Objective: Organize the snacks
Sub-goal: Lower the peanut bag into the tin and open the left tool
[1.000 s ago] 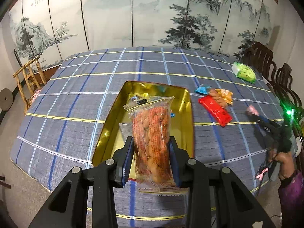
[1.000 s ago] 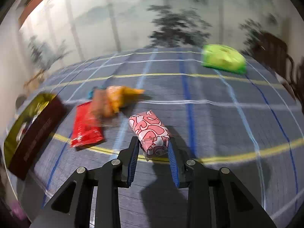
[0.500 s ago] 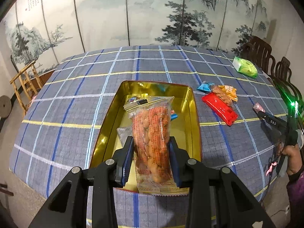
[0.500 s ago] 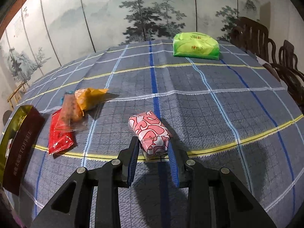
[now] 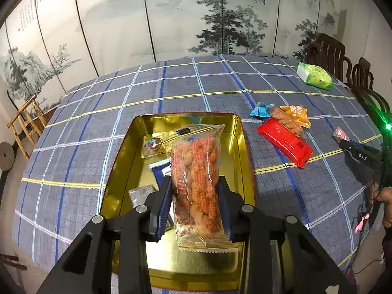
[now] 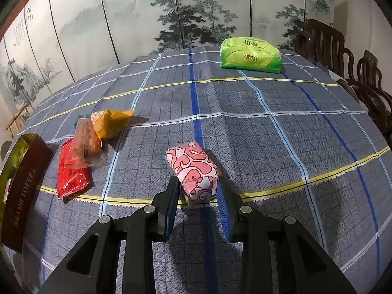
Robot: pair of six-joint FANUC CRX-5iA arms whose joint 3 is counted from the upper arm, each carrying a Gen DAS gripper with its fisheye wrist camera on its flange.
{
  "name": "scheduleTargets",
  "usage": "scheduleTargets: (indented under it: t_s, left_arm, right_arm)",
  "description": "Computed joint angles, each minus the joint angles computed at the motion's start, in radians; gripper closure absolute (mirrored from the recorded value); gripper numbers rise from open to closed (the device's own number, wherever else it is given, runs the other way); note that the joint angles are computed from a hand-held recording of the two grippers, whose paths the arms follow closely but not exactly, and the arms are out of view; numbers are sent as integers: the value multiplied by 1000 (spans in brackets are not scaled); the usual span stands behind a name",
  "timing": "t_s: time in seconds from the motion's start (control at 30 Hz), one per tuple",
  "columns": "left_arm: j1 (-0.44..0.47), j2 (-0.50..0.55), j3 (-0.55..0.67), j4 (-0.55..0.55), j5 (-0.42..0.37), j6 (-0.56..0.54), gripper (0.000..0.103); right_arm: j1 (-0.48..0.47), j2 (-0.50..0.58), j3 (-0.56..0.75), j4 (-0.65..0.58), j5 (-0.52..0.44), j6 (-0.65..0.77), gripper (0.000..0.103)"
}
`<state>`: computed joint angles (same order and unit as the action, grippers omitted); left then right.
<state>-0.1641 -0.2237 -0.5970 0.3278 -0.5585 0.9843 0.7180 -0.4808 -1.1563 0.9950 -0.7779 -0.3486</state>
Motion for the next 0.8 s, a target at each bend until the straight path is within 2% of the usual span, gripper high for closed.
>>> scheduleTargets:
  t_s: [0.47, 0.8]
  left_arm:
    - [-59, 90, 71, -85, 28, 76, 71]
    - [-80, 162, 138, -147, 18, 131, 71]
  right_arm:
    - [-1, 1, 1, 0, 1, 1, 72]
    - [-3, 0, 1, -2, 3, 3, 72]
